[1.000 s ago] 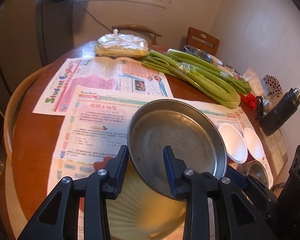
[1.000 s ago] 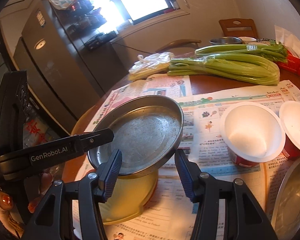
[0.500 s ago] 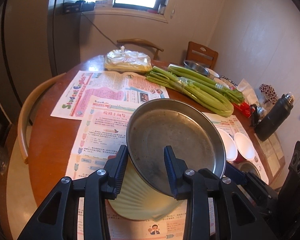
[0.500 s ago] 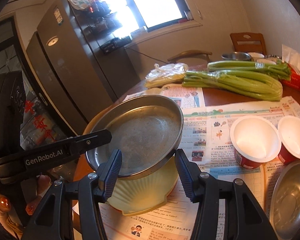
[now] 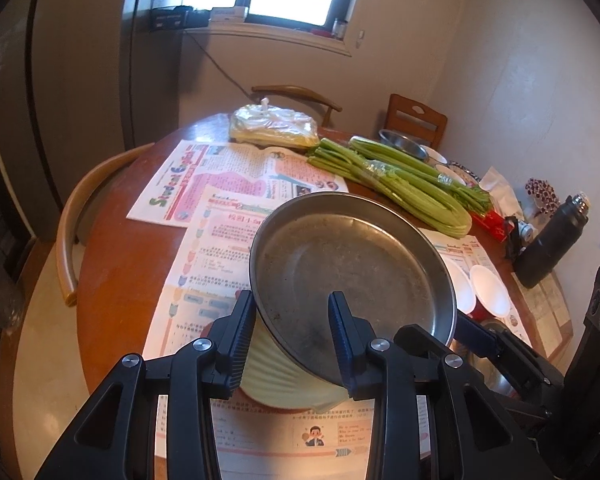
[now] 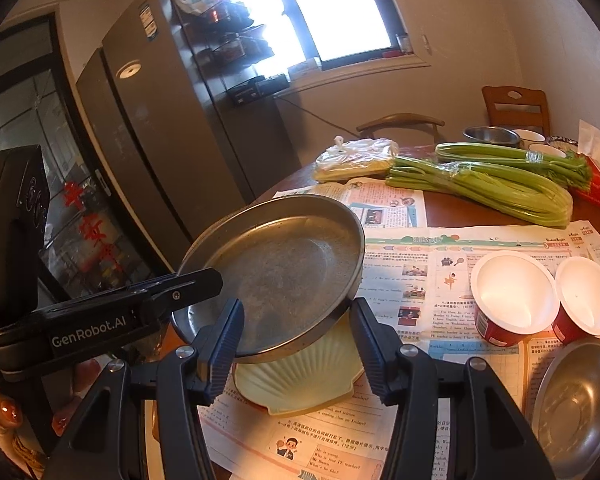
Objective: Organize plates and bowls
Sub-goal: 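Lower the silver plate onto the yellow shell plate and open the left gripper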
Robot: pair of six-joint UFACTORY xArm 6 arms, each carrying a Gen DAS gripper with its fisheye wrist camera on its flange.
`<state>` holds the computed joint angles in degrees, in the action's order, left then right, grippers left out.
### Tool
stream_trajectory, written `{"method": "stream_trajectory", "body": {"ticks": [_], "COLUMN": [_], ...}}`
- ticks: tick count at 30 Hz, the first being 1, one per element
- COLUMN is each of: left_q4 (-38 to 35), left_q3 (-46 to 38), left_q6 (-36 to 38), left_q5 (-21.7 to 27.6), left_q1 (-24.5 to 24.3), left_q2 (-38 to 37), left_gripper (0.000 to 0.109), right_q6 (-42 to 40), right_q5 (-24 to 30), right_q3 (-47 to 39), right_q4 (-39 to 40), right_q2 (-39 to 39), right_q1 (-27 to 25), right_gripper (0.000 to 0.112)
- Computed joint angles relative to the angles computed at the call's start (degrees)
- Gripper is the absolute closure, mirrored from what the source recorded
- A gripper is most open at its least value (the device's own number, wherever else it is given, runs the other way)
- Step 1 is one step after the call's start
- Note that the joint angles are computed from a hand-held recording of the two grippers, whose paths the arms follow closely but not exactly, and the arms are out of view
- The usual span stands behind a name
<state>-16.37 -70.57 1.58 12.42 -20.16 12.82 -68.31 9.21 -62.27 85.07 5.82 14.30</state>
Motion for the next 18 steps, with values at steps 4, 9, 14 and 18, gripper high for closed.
{"method": "stream_trajectory", "body": {"ticks": [4, 9, 14, 18], "left_q4": [0.9, -2.2, -0.67, -0.25], "left_q3": [1.23, 1.76, 1.55, 0.82], "left_q6": [-1.55, 0.19, -1.92, -2.76], "left_q5": [-0.42, -0.08, -0.18, 0.41], "left_q1": [0.11, 0.15, 0.08, 0.04], "left_q2": [-0.13, 0.31, 1.49, 3.02], "left_gripper": [0.071, 0.071, 0.071, 0.071], "right_q6": [2.53, 3.88, 2.11, 3.34], "right_q5": [-0.05, 1.24, 1.52, 1.82], "right_q3": [0.53, 1.01, 1.13, 0.88], "right_q4": [-3.7, -5.59, -4.77, -6.55], "right_q2": [0.29, 0.44, 0.44, 1.27], "right_q1": [0.35, -0.12, -0.17, -0.32], "right_gripper": [0.057, 0.057, 0.057, 0.057]}}
